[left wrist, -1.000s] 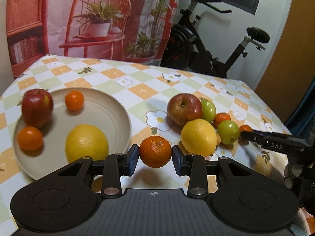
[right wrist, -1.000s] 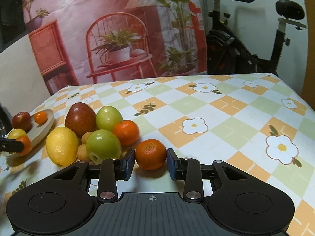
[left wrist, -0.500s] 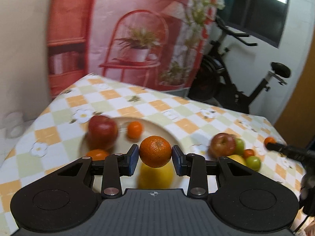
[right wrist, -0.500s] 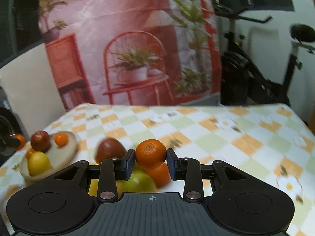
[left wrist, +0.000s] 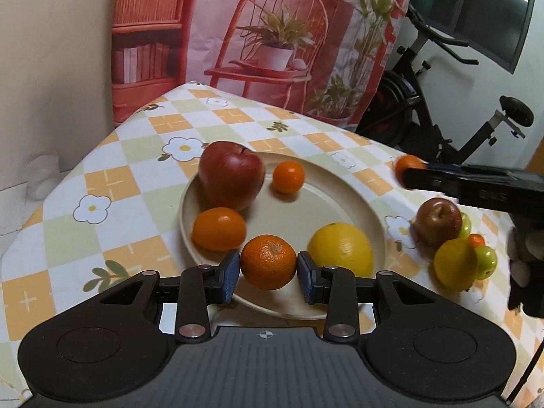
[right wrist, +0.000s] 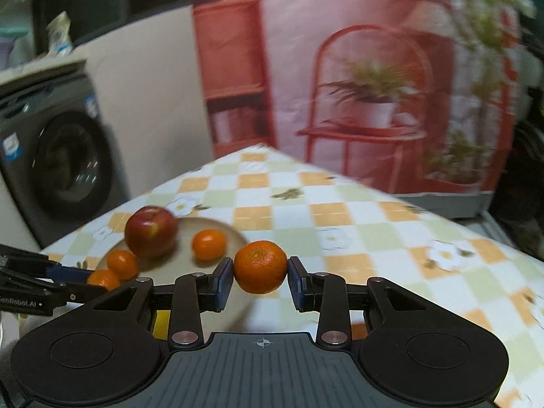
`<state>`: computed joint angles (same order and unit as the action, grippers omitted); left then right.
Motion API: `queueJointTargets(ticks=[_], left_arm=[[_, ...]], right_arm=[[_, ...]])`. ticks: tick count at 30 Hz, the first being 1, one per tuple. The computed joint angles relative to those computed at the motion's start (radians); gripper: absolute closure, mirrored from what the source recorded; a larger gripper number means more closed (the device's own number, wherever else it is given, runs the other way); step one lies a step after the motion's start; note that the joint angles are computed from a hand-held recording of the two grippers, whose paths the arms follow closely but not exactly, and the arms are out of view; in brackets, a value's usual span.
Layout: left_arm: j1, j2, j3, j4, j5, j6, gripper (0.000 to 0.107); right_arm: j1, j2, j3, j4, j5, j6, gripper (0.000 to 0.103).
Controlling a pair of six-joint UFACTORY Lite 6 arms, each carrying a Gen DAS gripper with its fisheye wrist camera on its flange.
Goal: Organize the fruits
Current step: 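Carry both tangerines over the beige plate with both grippers, then open both grippers to drop the tangerines on the plate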
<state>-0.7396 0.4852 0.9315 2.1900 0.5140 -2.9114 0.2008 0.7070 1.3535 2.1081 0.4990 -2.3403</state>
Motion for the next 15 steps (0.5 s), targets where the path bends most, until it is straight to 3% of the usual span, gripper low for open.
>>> queueJointTargets(ticks=[5, 15], left_arm=[[0.003, 0.006, 0.000, -0.023, -0.007, 0.030, 0.068], [0.013, 0.026, 0.035, -0.061, -0.044, 0.099, 0.068]], right_arm=[[0.071, 0.191, 0.260, -0.209, -0.078, 0.233, 0.071], [0.113, 0.389, 0.540, -0.545, -0.080, 0.592, 0.071]])
